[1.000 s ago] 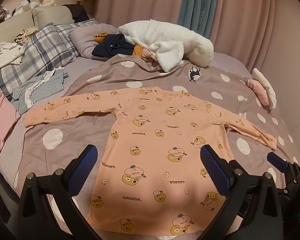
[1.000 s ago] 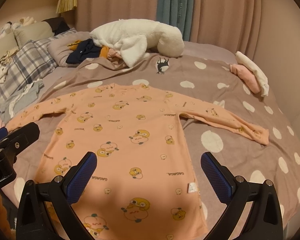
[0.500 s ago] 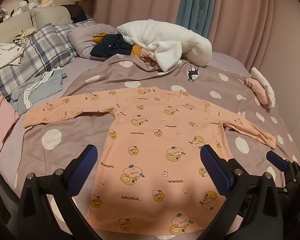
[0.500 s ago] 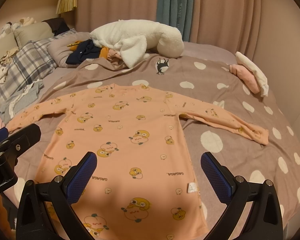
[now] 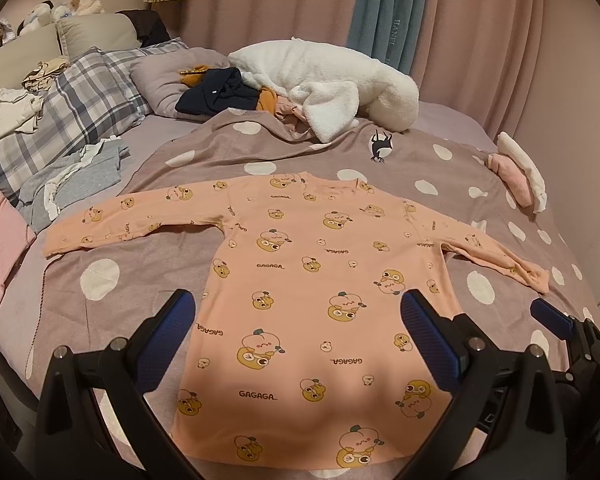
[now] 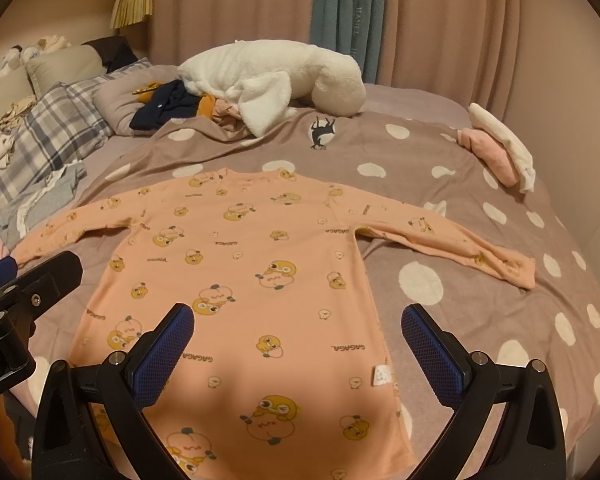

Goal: Fold small clothes

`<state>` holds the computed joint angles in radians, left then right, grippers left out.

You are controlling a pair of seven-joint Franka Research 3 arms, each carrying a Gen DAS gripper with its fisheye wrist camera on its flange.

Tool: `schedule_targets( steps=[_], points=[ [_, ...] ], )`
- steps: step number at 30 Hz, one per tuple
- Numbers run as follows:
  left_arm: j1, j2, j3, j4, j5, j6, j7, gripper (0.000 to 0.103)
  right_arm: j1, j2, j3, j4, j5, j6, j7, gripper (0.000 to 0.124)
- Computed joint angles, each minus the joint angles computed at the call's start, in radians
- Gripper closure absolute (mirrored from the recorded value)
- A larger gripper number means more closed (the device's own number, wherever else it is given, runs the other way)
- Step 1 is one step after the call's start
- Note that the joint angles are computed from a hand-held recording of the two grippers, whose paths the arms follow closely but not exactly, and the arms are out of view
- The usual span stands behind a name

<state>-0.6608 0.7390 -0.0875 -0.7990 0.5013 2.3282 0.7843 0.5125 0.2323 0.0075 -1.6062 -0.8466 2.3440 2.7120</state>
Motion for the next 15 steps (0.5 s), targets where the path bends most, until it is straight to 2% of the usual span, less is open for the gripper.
schedule_targets(
  steps=[15],
  points=[
    [-0.001, -0.010, -0.001, -0.021, 0.002, 0.012, 0.000, 0.000, -0.002, -0.005, 0.001, -0.007, 0.001, 0.002, 0.000, 0.021]
  ],
)
